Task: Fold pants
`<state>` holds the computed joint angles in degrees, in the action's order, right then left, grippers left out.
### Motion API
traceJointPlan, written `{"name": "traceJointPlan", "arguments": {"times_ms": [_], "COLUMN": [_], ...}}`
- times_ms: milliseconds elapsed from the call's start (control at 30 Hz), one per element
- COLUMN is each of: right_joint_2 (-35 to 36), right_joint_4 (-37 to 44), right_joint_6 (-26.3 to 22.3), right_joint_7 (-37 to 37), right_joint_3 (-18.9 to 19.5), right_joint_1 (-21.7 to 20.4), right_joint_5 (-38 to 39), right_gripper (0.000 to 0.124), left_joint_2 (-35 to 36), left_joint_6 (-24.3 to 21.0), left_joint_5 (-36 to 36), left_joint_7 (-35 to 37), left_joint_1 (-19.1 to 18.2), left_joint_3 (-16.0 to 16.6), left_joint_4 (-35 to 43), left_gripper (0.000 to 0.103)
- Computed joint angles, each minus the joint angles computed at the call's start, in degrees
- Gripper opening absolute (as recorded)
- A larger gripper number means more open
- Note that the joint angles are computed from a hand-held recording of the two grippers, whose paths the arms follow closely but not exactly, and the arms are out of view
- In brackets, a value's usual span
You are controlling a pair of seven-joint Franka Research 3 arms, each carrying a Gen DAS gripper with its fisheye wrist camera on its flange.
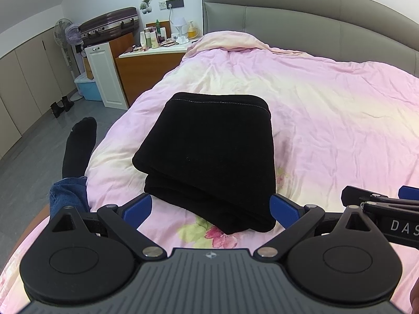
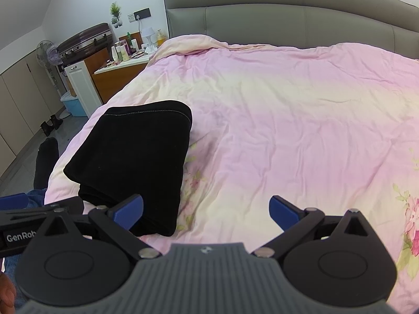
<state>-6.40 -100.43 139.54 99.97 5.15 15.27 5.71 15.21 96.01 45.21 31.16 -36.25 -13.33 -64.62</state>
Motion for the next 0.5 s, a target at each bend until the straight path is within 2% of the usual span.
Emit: {"name": "traceJointPlan", "arguments": {"times_ms": [500], "right_joint_2": [-0.20], "right_joint_4": [-0.30], "right_joint_6": [-0.17], "right_joint_7": [0.21], "right_joint_3": [0.02], "right_joint_1": [-0.06], "right_joint_5": [-0.24], "right_gripper": [0.098], "left_joint_2": [-0.04], "left_joint_6": [0.08], "left_joint_5": [0.28], "left_joint_7": [-1.74], "left_joint_1": [-0.53], "left_joint_3": [0.26], "left_joint_4": [0.12], "left_gripper": [0.103]}}
